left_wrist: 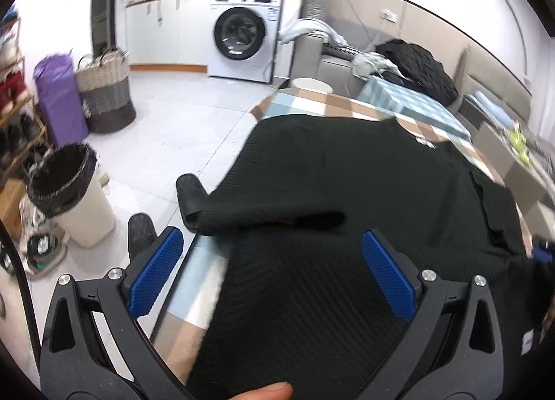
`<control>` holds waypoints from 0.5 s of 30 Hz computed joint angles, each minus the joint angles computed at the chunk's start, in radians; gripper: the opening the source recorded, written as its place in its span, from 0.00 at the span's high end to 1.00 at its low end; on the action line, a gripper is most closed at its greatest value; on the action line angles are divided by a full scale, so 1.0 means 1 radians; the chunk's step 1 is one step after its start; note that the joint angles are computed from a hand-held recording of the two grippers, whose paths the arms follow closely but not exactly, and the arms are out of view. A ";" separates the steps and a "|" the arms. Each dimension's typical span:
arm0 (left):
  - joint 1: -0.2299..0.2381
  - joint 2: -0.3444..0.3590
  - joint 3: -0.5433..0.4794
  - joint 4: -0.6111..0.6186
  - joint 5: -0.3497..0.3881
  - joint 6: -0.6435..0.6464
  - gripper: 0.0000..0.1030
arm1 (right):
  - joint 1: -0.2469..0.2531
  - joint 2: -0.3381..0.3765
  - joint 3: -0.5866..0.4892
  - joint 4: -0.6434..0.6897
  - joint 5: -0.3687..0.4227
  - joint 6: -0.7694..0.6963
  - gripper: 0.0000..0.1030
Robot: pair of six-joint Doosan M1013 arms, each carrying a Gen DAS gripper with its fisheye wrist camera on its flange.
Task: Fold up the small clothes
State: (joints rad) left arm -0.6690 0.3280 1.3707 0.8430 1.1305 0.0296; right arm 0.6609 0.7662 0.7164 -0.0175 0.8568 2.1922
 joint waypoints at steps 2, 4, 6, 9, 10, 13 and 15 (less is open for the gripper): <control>0.017 -0.016 0.016 -0.038 -0.016 -0.037 0.01 | 0.002 -0.020 0.035 0.004 -0.037 0.004 0.42; 0.035 -0.031 0.029 -0.089 -0.043 -0.054 0.01 | 0.005 -0.035 0.063 0.009 -0.062 0.010 0.40; 0.048 -0.049 0.053 -0.118 -0.098 -0.086 0.01 | 0.008 -0.028 0.050 0.012 -0.055 0.018 0.39; 0.062 -0.074 0.091 -0.141 -0.196 -0.161 0.02 | 0.008 -0.029 0.059 0.031 -0.063 0.020 0.39; 0.067 -0.084 0.108 -0.139 -0.231 -0.197 0.05 | 0.009 -0.032 0.065 0.039 -0.066 0.019 0.39; 0.079 -0.081 0.105 -0.161 -0.247 -0.198 0.22 | 0.009 -0.038 0.083 0.051 -0.089 0.019 0.38; 0.090 -0.079 0.103 -0.202 -0.276 -0.161 0.31 | 0.009 -0.044 0.097 0.049 -0.106 0.026 0.38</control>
